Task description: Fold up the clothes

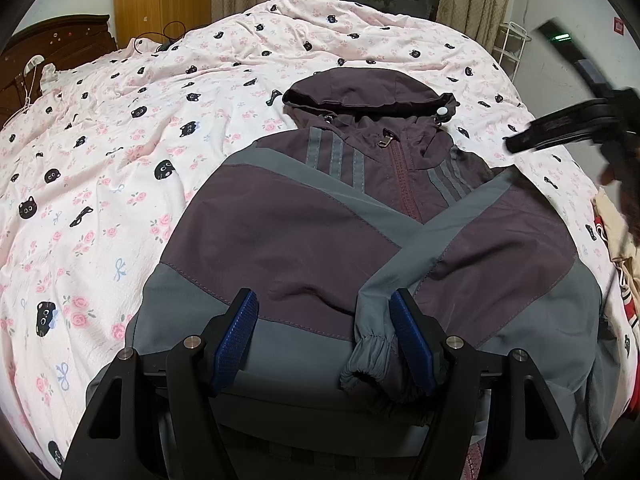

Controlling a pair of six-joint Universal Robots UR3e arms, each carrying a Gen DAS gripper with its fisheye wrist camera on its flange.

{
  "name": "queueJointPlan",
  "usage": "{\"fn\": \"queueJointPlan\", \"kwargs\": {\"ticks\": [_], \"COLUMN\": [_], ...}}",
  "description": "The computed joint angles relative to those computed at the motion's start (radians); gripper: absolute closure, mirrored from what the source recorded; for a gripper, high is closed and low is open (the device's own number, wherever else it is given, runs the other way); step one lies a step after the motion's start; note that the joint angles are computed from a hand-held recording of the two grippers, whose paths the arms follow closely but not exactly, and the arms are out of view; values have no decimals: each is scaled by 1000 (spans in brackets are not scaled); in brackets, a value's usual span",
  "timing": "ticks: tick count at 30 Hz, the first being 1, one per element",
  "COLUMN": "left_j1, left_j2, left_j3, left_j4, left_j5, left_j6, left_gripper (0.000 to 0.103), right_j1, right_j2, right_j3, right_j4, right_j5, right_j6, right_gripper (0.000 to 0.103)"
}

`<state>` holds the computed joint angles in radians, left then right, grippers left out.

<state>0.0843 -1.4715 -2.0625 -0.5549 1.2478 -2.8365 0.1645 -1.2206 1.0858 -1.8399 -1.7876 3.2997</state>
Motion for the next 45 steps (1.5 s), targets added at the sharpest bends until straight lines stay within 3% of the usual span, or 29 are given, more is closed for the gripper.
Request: {"fn": "queueJointPlan", "kwargs": {"ticks": [5, 10, 16, 24, 27, 29, 41, 45], "left_j1": [-3, -3, -7, -11, -13, -14, -17, -24], "left_j2": [-2, 3, 10, 21, 20, 21, 17, 14], "left_j3": [2, 6, 14, 15, 16, 15, 17, 22], "left_j4": [1, -10, -28, -40, -40, -39, -38, -41], "left_j5": [2, 7, 20, 36, 39, 40, 42, 45], "left_j6": [-4, -4, -8, -5, -6, -7, -10, -11], "left_gripper": [39, 39, 39, 39, 39, 39, 39, 39], "right_j1": [93, 319, 583, 691, 681, 653, 578, 505], "right_j2": [-331, -513, -452, -269, -236, -237, -337, -431], "right_j3": [348, 586, 679, 657, 650, 656, 722, 772], "right_j4": [-165, -191, -158, -214, -230, -250, -297, -327], "right_j5": [-47, -202, -440, -601, -595, -563, -464, -351], "right_j6": [-70, -26, 139, 160, 138, 119, 112, 139], "right_gripper": [33, 32, 32, 37, 48, 63, 83, 85]}}
